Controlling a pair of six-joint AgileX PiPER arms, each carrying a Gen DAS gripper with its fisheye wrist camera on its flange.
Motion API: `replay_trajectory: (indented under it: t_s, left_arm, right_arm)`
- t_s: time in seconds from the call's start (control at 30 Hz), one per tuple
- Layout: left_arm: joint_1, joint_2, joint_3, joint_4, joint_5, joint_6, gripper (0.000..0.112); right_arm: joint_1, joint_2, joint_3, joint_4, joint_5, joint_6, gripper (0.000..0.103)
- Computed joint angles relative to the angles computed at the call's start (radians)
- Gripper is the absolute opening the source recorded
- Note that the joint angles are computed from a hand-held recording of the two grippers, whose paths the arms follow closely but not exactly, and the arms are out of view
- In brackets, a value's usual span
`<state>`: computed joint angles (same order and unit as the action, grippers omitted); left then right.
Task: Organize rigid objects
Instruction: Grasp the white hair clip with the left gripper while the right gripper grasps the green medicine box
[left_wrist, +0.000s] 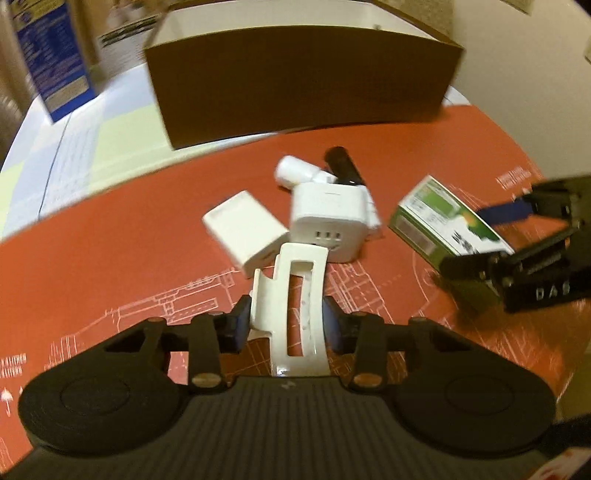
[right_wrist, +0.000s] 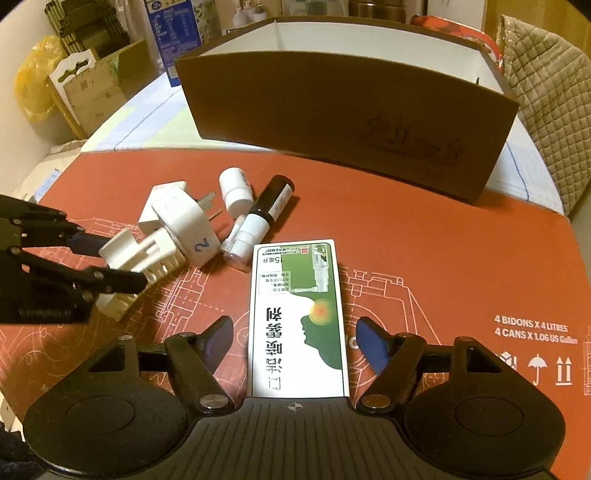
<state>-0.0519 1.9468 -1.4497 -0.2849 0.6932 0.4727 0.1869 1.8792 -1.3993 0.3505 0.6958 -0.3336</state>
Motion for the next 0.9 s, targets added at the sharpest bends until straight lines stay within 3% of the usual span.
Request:
replay_trajectory:
  t_s: [0.3,0.37,0.43,0.9]
  left_arm:
    - [-0.034,0.034,-0.047,0.092,0.017,-0.109,0.035]
    - [-0.044,0.040,-0.056,0.113,0.018,-0.129,0.035]
    - [-0.047,0.038,-0.052,0.122,0.014,-0.133,0.035]
    - [-0.049,0.024,-0.038,0.134,0.012,-0.152,0.035]
  right_arm:
    - [0.007,0.067,-0.066,-0.018,0.009,0.010,0.070]
    - [0.014,0.069,-0.070,-0.043,0.011,0.031,0.058]
    - [0.020,0.070,-0.069,-0.054,0.002,0.027,0.054]
    - [0.020,0.067,-0.066,-0.058,0.004,0.024,0.052]
